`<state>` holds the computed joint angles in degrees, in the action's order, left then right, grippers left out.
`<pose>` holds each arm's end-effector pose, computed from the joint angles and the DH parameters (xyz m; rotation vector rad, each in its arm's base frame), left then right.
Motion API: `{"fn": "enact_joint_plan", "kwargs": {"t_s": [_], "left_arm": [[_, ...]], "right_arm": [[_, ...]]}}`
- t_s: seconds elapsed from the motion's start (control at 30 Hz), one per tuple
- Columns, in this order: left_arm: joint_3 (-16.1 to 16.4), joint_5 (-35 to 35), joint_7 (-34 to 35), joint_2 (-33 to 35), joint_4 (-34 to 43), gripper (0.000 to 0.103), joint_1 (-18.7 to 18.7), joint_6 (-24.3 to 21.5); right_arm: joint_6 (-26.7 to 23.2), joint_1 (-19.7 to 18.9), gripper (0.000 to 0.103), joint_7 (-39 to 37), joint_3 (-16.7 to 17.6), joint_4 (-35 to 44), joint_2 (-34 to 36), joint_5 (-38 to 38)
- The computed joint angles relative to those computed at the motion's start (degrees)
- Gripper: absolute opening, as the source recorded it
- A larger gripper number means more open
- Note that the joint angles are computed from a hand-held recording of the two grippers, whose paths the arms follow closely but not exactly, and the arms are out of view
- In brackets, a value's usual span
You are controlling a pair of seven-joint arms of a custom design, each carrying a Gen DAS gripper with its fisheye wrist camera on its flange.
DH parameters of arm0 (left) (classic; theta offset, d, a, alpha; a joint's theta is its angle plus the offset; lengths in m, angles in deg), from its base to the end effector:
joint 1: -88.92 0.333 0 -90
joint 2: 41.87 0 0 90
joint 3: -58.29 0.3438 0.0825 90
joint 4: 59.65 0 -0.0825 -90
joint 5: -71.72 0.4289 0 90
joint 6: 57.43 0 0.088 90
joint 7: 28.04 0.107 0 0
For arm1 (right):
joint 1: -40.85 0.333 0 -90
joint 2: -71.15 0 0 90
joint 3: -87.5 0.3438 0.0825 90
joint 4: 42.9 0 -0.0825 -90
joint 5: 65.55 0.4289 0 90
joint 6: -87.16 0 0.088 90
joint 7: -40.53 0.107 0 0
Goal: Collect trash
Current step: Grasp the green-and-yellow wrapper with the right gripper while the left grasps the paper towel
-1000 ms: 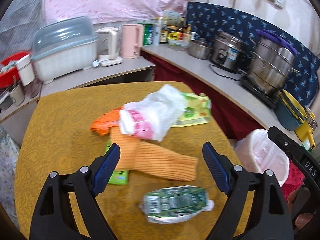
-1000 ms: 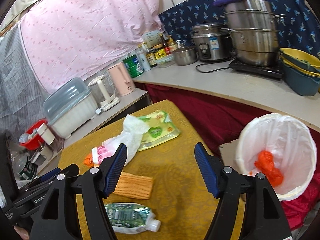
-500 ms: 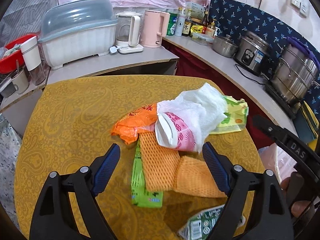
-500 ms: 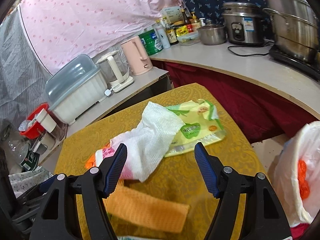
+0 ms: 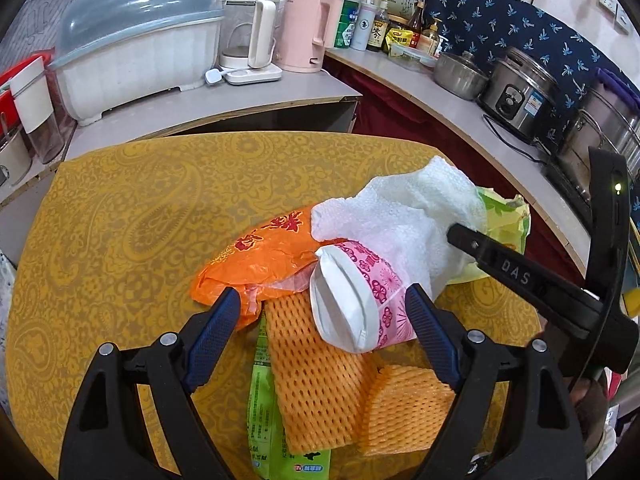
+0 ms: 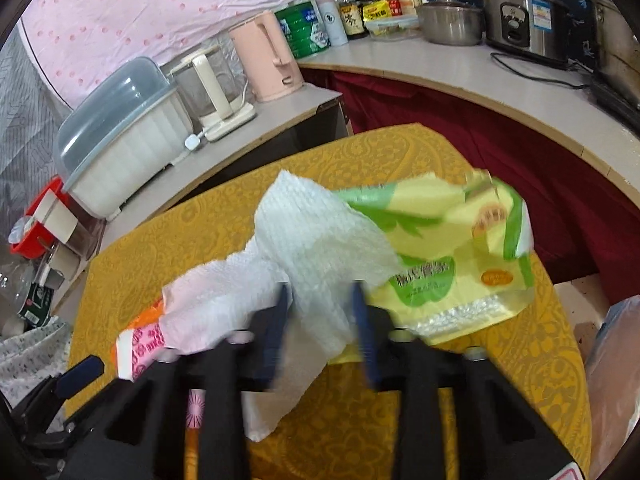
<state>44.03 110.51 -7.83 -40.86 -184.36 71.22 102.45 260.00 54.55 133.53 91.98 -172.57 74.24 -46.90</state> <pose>0.5042 -0.3478 0.4450 -1.9729 1.8008 -0.8434 0.5827 0.1660 0.4132 -1.7022 1.7809 -0.3368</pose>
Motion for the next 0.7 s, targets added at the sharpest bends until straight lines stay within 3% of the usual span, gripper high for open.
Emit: {"fn": "enact_joint_plan", "kwargs": {"t_s": [0.13,0.3,0.47,0.57,0.7], "left_arm": [[-0.05,-0.9,0.43,0.03,-0.44,0.08,-0.1,0.23],[-0.76,-2.03,0.79,-1.49,-2.09,0.08,-0.43,0.92],[-2.22,-4.75,2.11,-3.39,-4.12,0.08,-1.07,1.33],[-3.37,-5.75,2.62,-4.58,-5.09,0.08,-1.68,1.21],[-4.62,-6.96,3.39,-5.62,-5.65,0.08,-2.41,1.11]], "right_arm": [[1.69,0.26,0.006,-7.63,0.9,-4.02,-3.8,8.72],[2.26,4.73,0.006,-12.73,-3.1,-11.35,-11.75,15.9],[1.63,5.75,0.006,-7.63,-5.02,-20.91,-21.57,13.15],[0.64,4.31,0.006,-3.35,-4.26,-25.67,-26.67,9.81],[-0.85,6.14,0.006,-1.24,-6.57,-30.04,-32.13,7.92]]}}
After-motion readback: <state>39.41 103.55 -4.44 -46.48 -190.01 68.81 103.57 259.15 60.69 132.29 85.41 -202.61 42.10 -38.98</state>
